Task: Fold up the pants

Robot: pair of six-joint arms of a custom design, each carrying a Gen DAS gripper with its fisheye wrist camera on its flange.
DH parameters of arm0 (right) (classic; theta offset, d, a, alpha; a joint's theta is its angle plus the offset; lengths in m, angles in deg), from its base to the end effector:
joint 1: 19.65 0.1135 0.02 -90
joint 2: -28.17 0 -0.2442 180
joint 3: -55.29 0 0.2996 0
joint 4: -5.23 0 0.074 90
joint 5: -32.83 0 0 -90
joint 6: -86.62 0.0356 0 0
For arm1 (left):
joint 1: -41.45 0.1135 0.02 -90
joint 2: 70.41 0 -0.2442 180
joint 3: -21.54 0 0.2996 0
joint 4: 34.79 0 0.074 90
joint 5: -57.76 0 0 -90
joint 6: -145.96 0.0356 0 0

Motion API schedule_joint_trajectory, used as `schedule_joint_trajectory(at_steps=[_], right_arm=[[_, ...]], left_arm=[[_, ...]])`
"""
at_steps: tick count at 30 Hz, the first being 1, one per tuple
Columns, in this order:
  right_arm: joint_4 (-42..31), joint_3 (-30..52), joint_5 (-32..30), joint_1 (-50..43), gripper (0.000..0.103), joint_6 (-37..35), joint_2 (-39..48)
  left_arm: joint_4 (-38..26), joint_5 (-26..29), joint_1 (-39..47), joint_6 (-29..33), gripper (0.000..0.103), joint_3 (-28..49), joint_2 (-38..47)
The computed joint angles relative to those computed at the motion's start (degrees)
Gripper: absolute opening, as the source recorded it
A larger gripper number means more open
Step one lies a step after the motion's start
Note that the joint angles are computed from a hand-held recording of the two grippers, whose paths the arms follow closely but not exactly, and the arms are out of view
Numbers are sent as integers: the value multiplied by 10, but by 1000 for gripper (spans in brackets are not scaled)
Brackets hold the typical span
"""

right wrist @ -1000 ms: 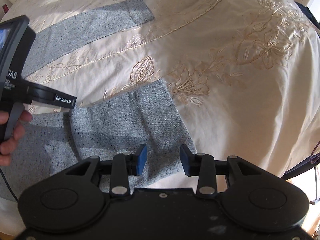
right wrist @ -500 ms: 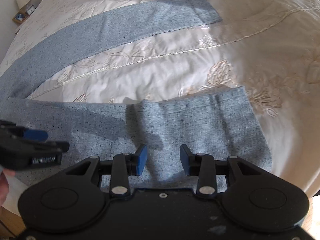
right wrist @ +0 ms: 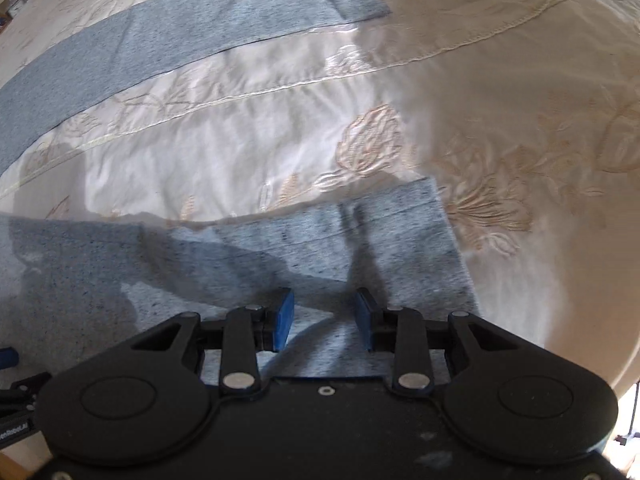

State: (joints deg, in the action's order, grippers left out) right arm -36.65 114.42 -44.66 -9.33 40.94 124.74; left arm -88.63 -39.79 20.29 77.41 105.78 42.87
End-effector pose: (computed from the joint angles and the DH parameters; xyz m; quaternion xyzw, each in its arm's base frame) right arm 0.3024 0.0472 0.0671 0.2991 0.9435 -0.0539 0.1320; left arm 0.3673 -0.1371 0.0839 0.3580 0.9293 0.0659 0.0618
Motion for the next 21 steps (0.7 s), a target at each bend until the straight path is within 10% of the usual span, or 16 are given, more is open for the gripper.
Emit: schedule_joint_trajectory(at_steps=[10, 21], right_arm=[[-50, -79, 33, 25, 39, 66, -154], [20, 7, 18, -96, 39, -74, -3]], left_arm=[[-20, 20, 11, 24, 56, 14, -7], [-29, 34, 51, 9, 56, 4, -50]])
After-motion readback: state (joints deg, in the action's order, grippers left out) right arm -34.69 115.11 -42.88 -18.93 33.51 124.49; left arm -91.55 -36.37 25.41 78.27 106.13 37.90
